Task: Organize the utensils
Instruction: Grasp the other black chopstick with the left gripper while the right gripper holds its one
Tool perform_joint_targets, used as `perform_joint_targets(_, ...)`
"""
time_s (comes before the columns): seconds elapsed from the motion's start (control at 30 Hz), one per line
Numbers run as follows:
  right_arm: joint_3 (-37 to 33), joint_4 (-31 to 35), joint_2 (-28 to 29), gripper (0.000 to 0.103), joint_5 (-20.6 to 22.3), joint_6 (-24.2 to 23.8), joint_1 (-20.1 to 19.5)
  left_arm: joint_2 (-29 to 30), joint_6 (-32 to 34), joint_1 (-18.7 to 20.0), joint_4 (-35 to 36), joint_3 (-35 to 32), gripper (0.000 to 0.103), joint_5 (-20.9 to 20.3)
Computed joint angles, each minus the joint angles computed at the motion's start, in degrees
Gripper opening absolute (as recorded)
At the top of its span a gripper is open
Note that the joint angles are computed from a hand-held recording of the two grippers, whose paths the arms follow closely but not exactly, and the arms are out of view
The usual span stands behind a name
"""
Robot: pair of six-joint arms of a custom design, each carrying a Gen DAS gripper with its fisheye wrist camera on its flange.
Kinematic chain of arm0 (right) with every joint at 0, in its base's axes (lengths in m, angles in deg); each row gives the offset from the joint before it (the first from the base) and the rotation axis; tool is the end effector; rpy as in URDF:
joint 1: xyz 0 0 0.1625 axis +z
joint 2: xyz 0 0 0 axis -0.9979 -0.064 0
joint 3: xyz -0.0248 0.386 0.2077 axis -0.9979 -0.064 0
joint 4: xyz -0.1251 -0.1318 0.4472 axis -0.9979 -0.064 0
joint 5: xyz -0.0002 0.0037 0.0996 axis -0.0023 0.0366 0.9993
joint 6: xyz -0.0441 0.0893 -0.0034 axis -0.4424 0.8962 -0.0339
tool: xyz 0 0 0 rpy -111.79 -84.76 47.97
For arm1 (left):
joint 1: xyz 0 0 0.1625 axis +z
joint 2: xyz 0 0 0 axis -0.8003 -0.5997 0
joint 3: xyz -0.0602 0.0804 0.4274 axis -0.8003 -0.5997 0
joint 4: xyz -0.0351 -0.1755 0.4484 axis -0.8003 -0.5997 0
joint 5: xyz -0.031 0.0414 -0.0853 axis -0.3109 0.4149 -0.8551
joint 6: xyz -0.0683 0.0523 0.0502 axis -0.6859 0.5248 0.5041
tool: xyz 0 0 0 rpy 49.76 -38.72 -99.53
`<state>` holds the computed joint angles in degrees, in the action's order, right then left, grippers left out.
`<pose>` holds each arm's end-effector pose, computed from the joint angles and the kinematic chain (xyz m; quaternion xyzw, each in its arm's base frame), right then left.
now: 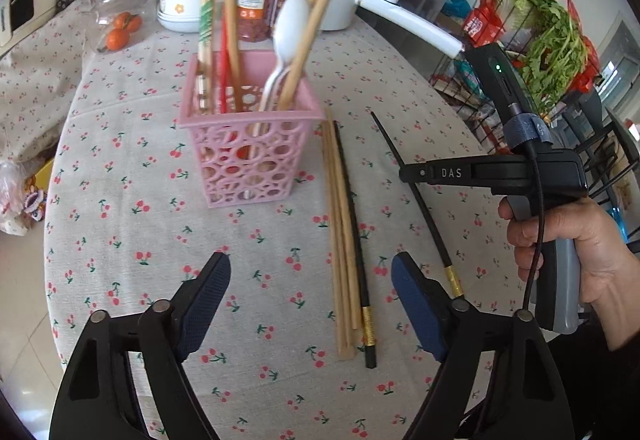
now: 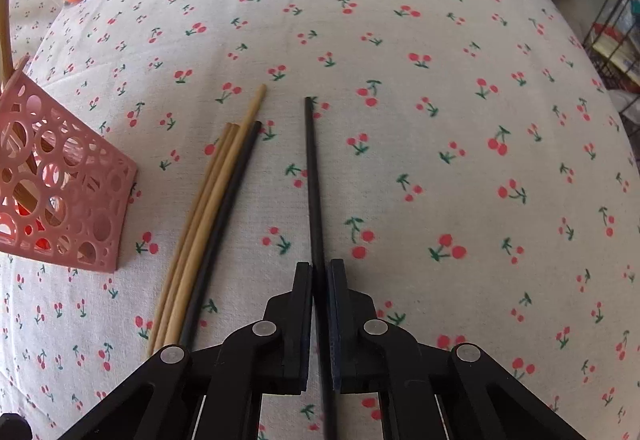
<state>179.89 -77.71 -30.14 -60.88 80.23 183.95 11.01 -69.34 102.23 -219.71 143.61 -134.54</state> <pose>0.1610 -0.6640 0.1642 0.0636 -0.9346 0.1356 0.3226 -0.2452 -0.5667 0.1359 0.2017 0.9387 -0.1752 0.2179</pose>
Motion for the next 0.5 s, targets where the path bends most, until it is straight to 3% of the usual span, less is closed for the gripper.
perform_joint_targets(0.07,1.2,-0.2,-1.9,0.004,1.6,0.5,-0.5,1.5,0.2,-0.4,-0.3,-1.1,0.055,-1.6)
perform_joint_targets(0.17,2.7,-1.4,-4.5,0.004,3.2,0.4,-0.9,5.0,0.5,-0.7,0.2,-3.8,0.04,-1.9)
perform_joint_targets(0.27,3.7,-1.9,-6.7,0.004,4.8,0.7,-1.4,8.7,-2.0,-0.1,0.9,-7.0,0.036,-2.7)
perform_joint_targets(0.5,5.0,-1.6,-9.8,0.004,9.0,-0.1,-2.8,15.9,-6.2,0.9,1.1,-13.1,0.034,1.9)
